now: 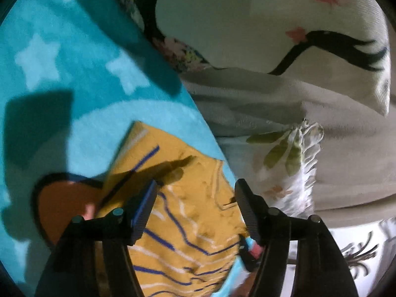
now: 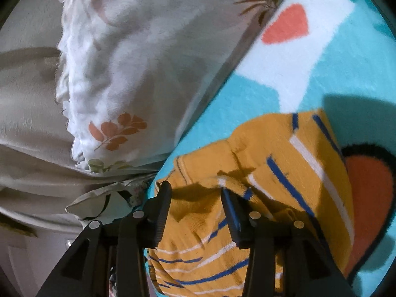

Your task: Fold small clothes

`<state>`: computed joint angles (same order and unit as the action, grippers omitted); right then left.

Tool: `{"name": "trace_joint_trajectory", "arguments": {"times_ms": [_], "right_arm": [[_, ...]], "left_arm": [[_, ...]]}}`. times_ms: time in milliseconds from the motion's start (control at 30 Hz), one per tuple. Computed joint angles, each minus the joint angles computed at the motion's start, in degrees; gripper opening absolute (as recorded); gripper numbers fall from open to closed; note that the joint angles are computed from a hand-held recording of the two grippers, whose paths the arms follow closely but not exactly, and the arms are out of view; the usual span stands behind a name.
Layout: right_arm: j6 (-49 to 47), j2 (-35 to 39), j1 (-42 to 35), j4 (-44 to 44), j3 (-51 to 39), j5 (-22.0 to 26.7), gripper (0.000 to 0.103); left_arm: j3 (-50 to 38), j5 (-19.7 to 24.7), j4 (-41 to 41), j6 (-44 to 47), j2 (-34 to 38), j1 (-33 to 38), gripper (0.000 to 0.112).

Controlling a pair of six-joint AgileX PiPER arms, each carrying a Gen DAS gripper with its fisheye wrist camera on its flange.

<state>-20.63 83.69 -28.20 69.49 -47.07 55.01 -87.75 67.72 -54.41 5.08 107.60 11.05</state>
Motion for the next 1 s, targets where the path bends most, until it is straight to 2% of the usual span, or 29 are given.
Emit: {"name": "trace_joint_trajectory", "arguments": {"times_ms": [167, 300, 467, 567, 633, 667, 700, 733, 800, 900, 967, 1000], "right_arm": [[3.01, -1.97, -0.29, -0.06, -0.69, -2.75, 0.060], [6.25, -4.80, -2.47, -3.92, -2.42, -1.13, 0.063], [10.92, -12.76, 1.82, -23.51, -4.03, 2.64, 0.066], [11.64, -17.95, 2.27, -28.43, -0.24, 4.32, 0.067], [9.10, -21.35, -1.55, -28.17, 2.89, 6.97, 0.067], [8.40, -22.91, -3.31, -27.84, 4.34, 8.08, 0.067], [7.48, -24.21, -5.50, -27.45, 5.61, 9.45, 0.067], [7.09, -25.08, -6.85, -27.31, 6.38, 10.20, 0.067], [6.72, -26.98, -9.62, -27.66, 7.28, 11.83, 0.067], [5.91, -29.96, -12.85, -29.38, 7.70, 14.43, 0.067], [7.76, -31.94, -11.36, -31.85, 7.07, 14.34, 0.067], [9.79, -32.68, -9.17, -33.24, 6.31, 13.43, 0.066]], "left_arm": [[-0.25, 0.57, 13.19, 1.76, -5.05, -1.40, 0.068], [5.86, 0.02, 21.40, 6.59, -11.62, -1.55, 0.071], [16.55, 0.52, 22.16, 16.11, -18.48, 0.40, 0.074], [22.55, 0.92, 20.45, 21.62, -22.04, 1.35, 0.074], [25.54, -0.76, 22.17, 22.09, -23.72, -0.10, 0.073], [26.31, -1.47, 24.23, 21.65, -24.12, -1.13, 0.056], [26.59, -1.46, 26.52, 21.49, -23.77, -2.19, 0.019], [26.09, -0.38, 27.15, 21.67, -22.99, -2.01, 0.007], [25.19, -1.69, 30.48, 19.86, -23.91, -1.37, 0.007], [22.15, -0.66, 31.01, 18.72, -23.46, 2.21, 0.007], [21.06, -0.79, 33.24, 15.88, -23.45, 1.97, 0.008], [21.87, -3.56, 37.52, 12.80, -24.95, 0.56, 0.008]]}}
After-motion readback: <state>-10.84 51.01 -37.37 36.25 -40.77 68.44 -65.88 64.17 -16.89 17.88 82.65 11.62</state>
